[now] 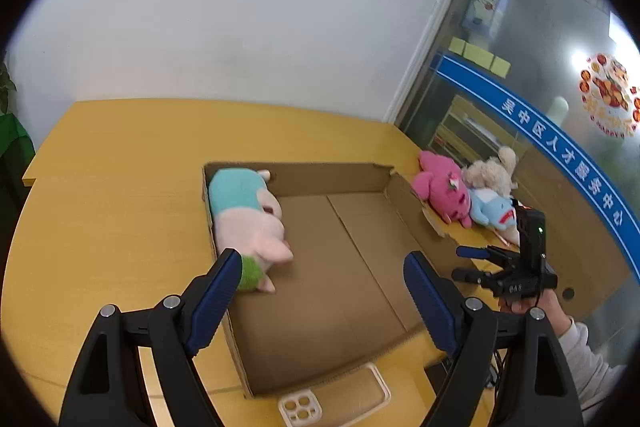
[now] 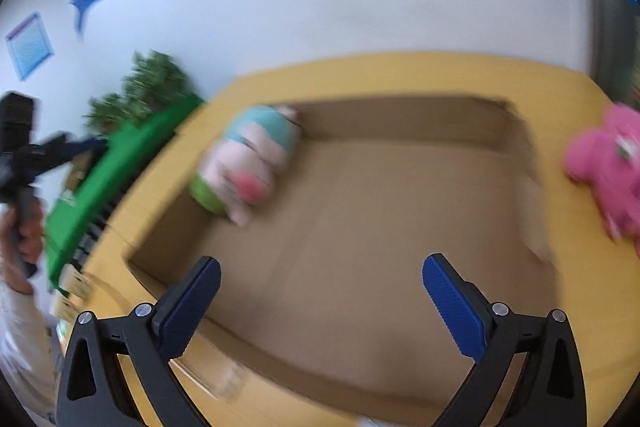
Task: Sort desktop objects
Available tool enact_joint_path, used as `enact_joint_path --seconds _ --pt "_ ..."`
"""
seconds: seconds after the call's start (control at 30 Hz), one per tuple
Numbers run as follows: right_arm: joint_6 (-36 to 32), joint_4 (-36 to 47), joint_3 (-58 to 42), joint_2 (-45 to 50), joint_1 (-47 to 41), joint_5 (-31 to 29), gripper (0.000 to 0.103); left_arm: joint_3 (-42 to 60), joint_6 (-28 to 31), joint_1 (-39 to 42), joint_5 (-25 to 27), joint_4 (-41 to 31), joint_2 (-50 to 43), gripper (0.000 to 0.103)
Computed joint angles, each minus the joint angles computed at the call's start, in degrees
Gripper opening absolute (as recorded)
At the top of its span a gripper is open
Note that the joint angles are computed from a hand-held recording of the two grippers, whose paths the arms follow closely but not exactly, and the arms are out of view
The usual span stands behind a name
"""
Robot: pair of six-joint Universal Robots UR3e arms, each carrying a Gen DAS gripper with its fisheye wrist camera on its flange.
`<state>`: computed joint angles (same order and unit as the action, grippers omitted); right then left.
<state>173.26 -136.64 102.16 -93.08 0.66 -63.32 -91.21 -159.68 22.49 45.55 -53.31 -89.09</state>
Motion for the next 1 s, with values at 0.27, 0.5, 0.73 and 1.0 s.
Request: enact_joint_path --seconds 0.27,0.5,0.73,1.0 --pt "-2.04 0.83 11.8 -5.17 -7.15 -1.74 0.102 -8.33 -3.19 -7.83 11.79 4.61 -6.15 0.084" --pt "-8.66 -1.75 18.5 -11.93 -9.89 0.77 0.102 -16.96 -6.3 -5.98 11.95 9.31 -0.67 0.083" --pt "-31.78 27.79 30.21 -37.43 -19.58 13.02 0.102 -28.75 -5.39 -8.77 3.07 9.49 14.25 0.083" --pt "-21.52 9.09 38.22 -30.35 -3.65 2.42 0.102 -30.77 -15.57 -27.37 7.21 30.08 -6.13 0.083"
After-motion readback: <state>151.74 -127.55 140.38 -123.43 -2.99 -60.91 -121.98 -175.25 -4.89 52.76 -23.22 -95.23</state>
